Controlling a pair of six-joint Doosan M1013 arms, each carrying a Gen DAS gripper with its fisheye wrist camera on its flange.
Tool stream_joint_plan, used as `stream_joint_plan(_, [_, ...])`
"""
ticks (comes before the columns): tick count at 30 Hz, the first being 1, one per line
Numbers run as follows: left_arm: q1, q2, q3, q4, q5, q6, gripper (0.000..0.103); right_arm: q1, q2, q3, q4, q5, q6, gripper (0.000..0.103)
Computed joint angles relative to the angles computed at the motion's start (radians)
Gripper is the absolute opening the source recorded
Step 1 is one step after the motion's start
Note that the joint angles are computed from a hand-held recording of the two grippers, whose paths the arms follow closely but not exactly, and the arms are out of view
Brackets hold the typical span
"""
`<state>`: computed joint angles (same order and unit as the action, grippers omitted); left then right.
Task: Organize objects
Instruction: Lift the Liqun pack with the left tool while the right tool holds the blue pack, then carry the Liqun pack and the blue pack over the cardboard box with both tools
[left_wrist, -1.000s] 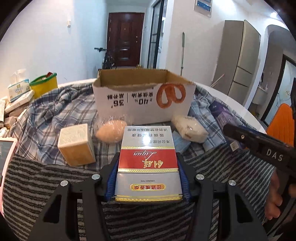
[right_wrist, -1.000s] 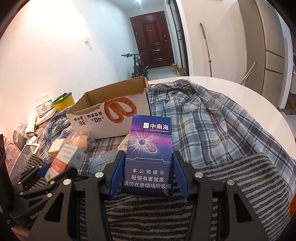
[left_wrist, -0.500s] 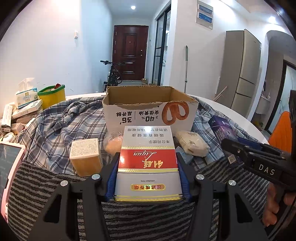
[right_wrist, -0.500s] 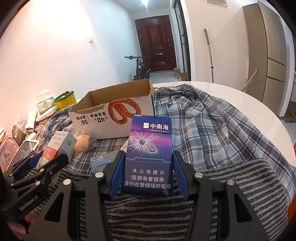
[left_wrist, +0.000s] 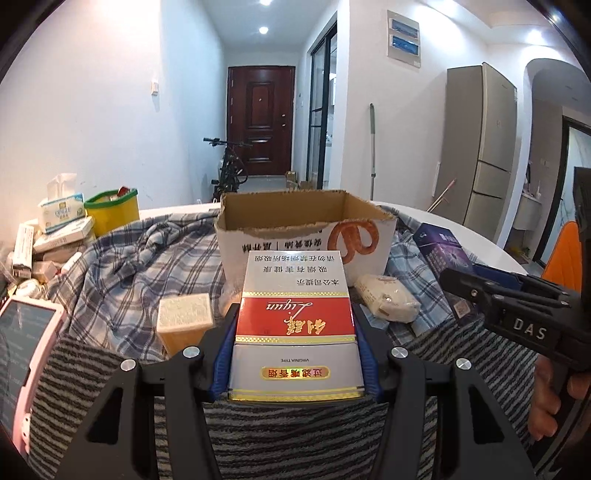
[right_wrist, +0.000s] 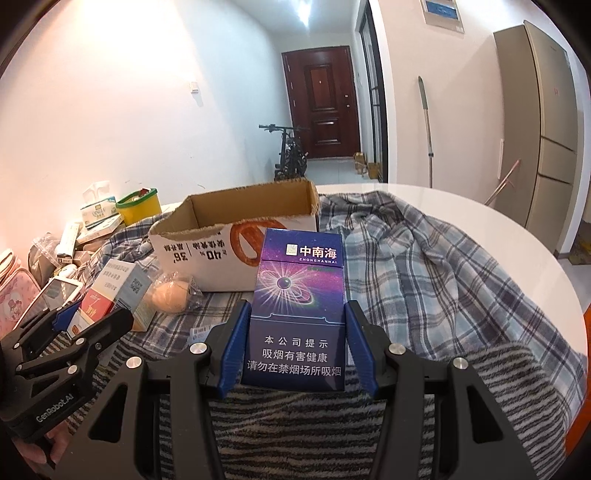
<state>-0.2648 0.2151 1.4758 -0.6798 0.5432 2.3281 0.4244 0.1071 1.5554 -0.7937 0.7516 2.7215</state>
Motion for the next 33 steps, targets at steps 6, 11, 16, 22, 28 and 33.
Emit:
stream_joint_plan(6, [0.005, -0.026, 0.009, -0.14, -0.085, 0.158, 0.058, 0.02, -0.005, -0.006, -0.153, -0.019, 0.062, 0.05])
stream_joint_plan(11, [0.011, -0.026, -0.024, -0.269, -0.127, 0.28, 0.058, 0.035, -0.009, -0.022, -0.333, -0.044, 0.143, 0.05])
stream_joint_plan(16, [0.025, 0.005, -0.106, -0.314, -0.042, 0.234, 0.058, 0.03, 0.004, -0.073, -0.485, -0.064, 0.194, 0.05])
stream_joint_plan(22, [0.001, 0.031, -0.158, -0.444, -0.128, 0.345, 0.058, 0.017, 0.056, -0.144, -0.662, -0.071, 0.26, 0.05])
stream_joint_plan(28, [0.011, 0.081, -0.297, -0.463, -0.081, 0.257, 0.058, -0.003, 0.09, -0.225, -0.71, -0.059, 0.282, 0.05])
stream_joint_plan(33, [-0.001, 0.085, -0.355, -0.49, -0.163, 0.312, 0.058, -0.012, 0.106, -0.316, -0.665, -0.047, 0.172, 0.05])
